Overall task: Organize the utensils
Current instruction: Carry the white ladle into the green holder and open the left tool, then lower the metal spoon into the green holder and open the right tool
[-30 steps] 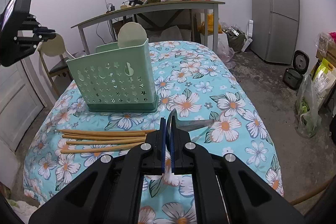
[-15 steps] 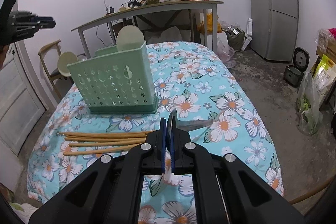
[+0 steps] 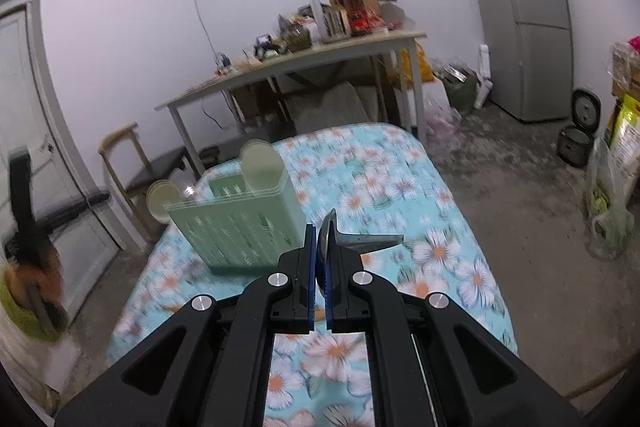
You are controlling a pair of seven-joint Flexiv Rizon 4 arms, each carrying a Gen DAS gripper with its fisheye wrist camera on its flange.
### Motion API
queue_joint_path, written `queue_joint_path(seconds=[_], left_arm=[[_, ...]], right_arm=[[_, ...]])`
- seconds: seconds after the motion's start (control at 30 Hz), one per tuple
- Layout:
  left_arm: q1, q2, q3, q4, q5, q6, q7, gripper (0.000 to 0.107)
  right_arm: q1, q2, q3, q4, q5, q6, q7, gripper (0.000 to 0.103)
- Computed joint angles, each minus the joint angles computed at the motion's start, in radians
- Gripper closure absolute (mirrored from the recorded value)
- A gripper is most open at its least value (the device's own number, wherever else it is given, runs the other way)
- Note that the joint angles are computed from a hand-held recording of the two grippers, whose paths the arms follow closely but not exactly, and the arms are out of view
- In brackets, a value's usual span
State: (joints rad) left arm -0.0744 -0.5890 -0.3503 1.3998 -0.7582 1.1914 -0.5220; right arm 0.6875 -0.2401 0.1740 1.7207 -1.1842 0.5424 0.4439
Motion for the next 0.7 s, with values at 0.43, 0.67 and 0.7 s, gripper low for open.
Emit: queue_joint_path(seconds=[0.43, 0.67, 0.7], left_arm=[[0.026, 0.074, -0.040, 0.200, -0.315, 0.040, 0.168, 0.075], [0.011, 0.066, 0.003, 0.193, -0.350, 0.012, 0.164, 0.074], [0.010, 0.061, 0.007, 0.191, -0.349, 0.008, 0.160, 0.074]], right_arm=[[-0.128, -0.034, -0.087, -0.153, -0.228, 0.461, 0.077, 0.099], [-0.128, -0.098, -0.117, -0.205, -0.084, 0.584, 0.053, 0.099], [-0.123, -0.101, -0.120, -0.205, -0.061, 0.581, 0.042, 0.099]])
